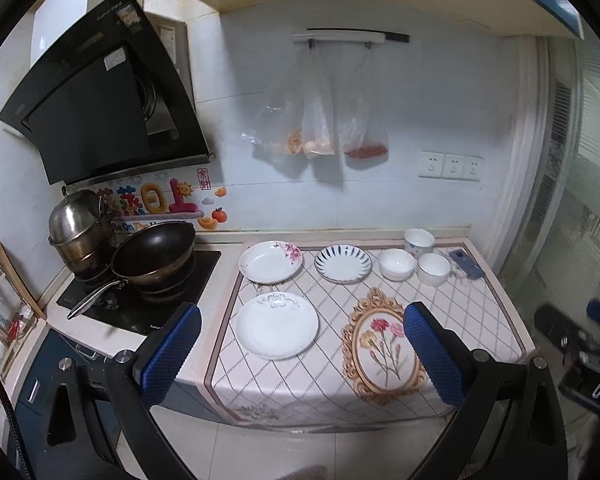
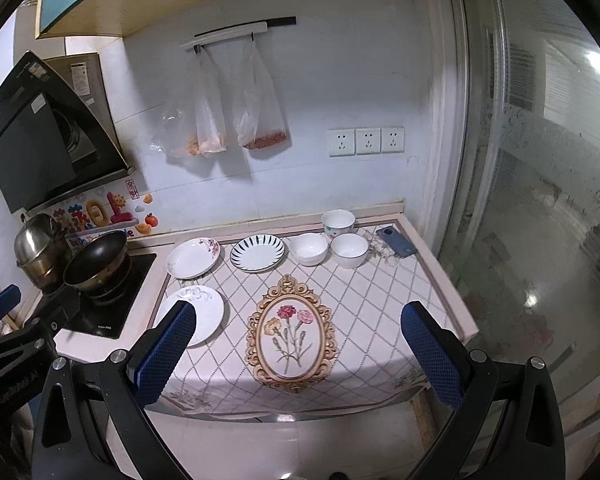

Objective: Organize plates and bowls
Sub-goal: 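Reach both grippers to the grey-flower white plate and close on its rim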

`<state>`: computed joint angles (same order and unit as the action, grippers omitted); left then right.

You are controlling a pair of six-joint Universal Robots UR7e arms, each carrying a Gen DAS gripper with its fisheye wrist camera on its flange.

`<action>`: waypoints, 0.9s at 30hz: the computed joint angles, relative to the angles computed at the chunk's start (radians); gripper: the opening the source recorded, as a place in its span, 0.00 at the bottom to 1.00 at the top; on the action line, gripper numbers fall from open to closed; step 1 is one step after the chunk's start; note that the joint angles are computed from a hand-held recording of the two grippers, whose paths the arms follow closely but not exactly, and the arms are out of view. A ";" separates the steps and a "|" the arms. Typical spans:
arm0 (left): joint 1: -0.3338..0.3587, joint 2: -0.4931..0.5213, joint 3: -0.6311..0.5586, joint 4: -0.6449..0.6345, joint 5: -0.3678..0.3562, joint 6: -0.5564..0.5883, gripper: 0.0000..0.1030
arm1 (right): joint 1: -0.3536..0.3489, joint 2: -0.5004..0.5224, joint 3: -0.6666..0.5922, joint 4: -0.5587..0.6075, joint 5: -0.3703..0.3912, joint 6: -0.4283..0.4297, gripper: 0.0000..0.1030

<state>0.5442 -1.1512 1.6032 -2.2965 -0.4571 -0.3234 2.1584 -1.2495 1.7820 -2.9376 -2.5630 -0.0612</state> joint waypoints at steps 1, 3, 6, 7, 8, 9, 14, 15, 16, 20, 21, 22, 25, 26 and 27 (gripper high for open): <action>0.015 0.007 -0.008 -0.003 0.007 0.007 1.00 | -0.010 0.004 0.001 0.001 0.014 0.009 1.00; 0.053 0.023 -0.025 -0.038 0.006 0.046 1.00 | -0.047 0.019 -0.002 0.017 0.068 0.036 1.00; 0.121 0.051 -0.067 -0.011 0.003 0.037 1.00 | -0.119 0.040 -0.005 0.036 0.201 0.056 1.00; 0.146 0.064 -0.089 0.026 -0.003 0.014 1.00 | -0.144 0.055 -0.013 0.050 0.244 0.058 1.00; 0.180 0.082 -0.125 0.074 -0.022 -0.011 1.00 | -0.165 0.071 -0.021 0.063 0.279 0.058 1.00; 0.200 0.096 -0.144 0.100 -0.030 -0.026 1.00 | -0.187 0.087 -0.030 0.076 0.315 0.056 1.00; 0.350 0.205 -0.304 0.246 -0.112 -0.097 1.00 | -0.330 0.220 -0.139 0.169 0.549 0.036 1.00; 0.372 0.222 -0.327 0.258 -0.137 -0.104 0.99 | -0.345 0.244 -0.162 0.181 0.574 0.029 0.99; 0.399 0.247 -0.360 0.268 -0.161 -0.112 0.97 | -0.372 0.287 -0.210 0.214 0.603 0.019 0.98; 0.501 0.361 -0.521 0.330 -0.246 -0.114 0.93 | -0.443 0.438 -0.409 0.356 0.700 -0.020 0.91; 0.516 0.385 -0.554 0.342 -0.251 -0.109 0.93 | -0.461 0.497 -0.495 0.423 0.721 -0.037 0.90; 0.532 0.415 -0.594 0.353 -0.258 -0.095 0.93 | -0.469 0.532 -0.547 0.461 0.727 -0.044 0.88; 0.575 0.507 -0.729 0.423 -0.261 -0.079 0.93 | -0.499 0.675 -0.761 0.607 0.748 -0.063 0.85; 0.589 0.537 -0.776 0.455 -0.269 -0.080 0.93 | -0.510 0.733 -0.853 0.669 0.751 -0.062 0.84; 0.599 0.563 -0.817 0.482 -0.274 -0.085 0.93 | -0.518 0.761 -0.903 0.715 0.760 -0.056 0.83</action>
